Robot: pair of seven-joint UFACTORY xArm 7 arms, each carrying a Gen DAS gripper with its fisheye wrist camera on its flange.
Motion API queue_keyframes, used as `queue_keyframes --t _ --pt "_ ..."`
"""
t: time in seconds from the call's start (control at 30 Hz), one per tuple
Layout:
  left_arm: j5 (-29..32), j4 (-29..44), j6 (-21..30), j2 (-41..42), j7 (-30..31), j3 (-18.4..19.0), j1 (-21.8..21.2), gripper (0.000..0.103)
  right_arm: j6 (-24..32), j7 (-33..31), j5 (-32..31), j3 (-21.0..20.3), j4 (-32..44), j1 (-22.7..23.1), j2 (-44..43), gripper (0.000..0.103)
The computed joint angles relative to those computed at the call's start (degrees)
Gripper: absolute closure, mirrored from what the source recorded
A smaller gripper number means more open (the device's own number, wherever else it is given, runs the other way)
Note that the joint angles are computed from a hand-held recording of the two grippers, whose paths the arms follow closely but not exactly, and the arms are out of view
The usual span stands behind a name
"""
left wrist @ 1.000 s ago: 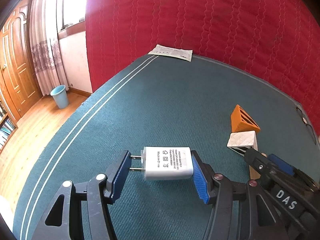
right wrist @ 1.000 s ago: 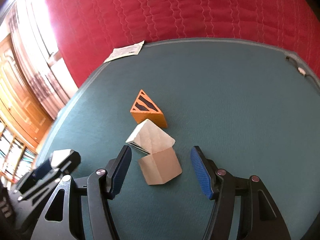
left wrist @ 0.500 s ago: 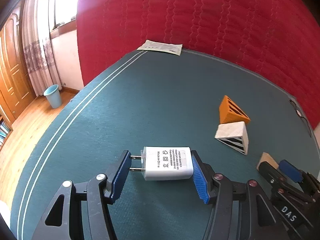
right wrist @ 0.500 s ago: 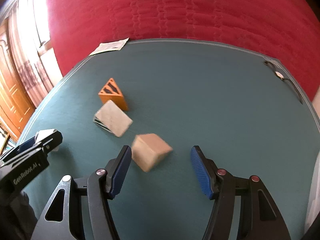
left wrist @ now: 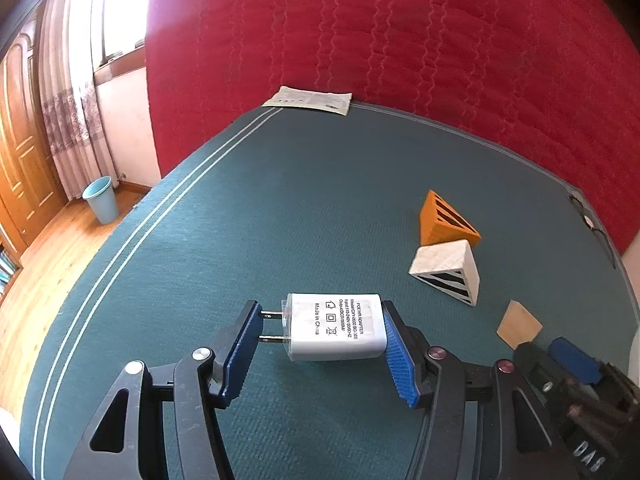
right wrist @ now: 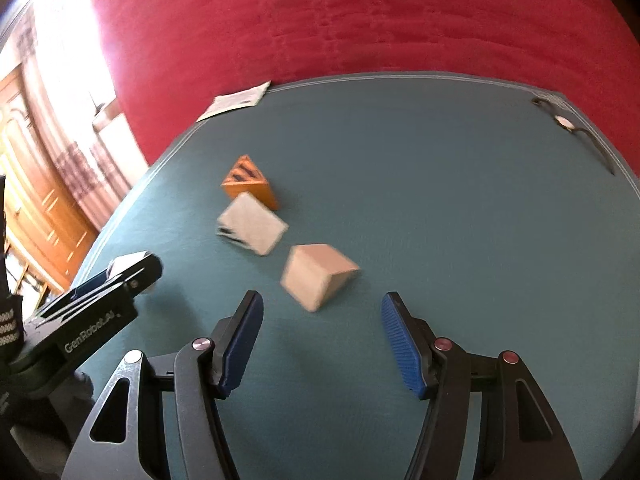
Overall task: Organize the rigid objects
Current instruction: 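Grasp the light wood cube with the right gripper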
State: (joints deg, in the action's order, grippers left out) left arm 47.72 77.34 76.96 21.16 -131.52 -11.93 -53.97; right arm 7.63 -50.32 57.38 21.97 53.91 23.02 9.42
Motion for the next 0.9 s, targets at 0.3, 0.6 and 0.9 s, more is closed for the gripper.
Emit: queue_keyframes --t 0.3,0.6,0.9 --pt "-0.43 -2.04 -0.53 -1.63 -2.94 -0.47 0.81 0.041 -5.88 22.17 -23.87 -8.03 2.25 9.52 4.54 0.042" --pt "-0.03 -1.11 -0.53 -0.98 -2.36 -0.56 0.61 0.041 -6.83 36.48 -39.66 -16.61 1.83 15.46 4.82 0.063" --pt "1.10 -0.22 -0.90 -0.30 -1.53 -0.19 0.09 0.041 -7.89 32.13 -36.87 0.04 -1.32 -1.84 3.10 0.063"
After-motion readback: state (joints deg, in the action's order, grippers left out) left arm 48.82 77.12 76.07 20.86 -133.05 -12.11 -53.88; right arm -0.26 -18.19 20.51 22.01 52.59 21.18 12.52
